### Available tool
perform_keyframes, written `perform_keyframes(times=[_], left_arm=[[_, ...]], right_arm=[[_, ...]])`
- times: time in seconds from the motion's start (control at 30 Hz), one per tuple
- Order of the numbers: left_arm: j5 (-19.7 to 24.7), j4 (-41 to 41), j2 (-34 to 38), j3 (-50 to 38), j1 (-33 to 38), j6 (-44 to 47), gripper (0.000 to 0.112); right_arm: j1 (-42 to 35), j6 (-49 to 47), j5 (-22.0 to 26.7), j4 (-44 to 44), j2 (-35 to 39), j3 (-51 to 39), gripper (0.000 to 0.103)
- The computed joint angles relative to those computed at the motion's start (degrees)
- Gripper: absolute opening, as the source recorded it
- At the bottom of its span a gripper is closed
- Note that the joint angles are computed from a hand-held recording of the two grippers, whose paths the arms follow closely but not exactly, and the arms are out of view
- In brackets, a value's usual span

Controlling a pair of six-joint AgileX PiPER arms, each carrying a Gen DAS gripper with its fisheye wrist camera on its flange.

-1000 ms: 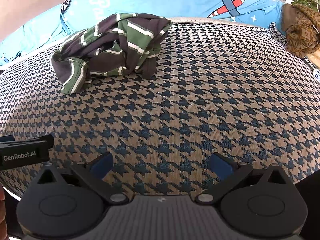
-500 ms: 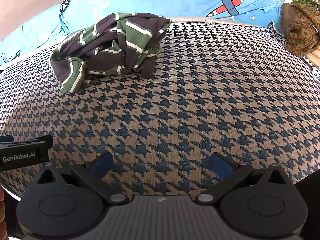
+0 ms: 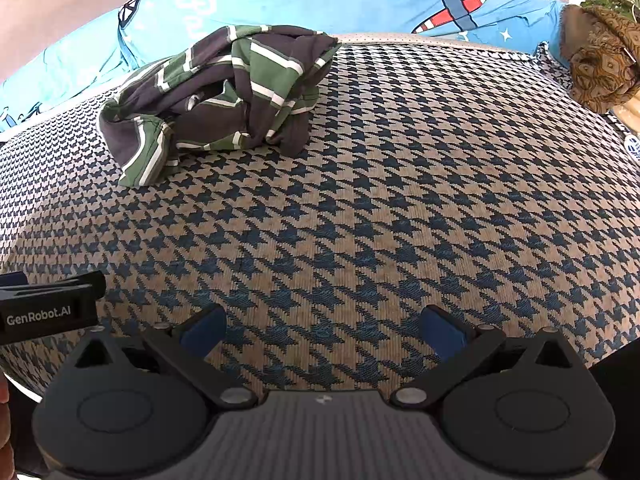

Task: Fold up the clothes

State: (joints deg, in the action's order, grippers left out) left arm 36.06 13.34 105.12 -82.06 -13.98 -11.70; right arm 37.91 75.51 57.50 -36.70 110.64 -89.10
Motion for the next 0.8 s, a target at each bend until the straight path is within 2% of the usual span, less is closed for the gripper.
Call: perform_keyframes(times=[0.8], left_arm=[[-0.19, 0.25, 1.14, -0.95, -0.14, -0.58, 0.103]], right_arm=[[-0.07, -0.69, 0.21, 0.18, 0.22, -0.20, 0.103]])
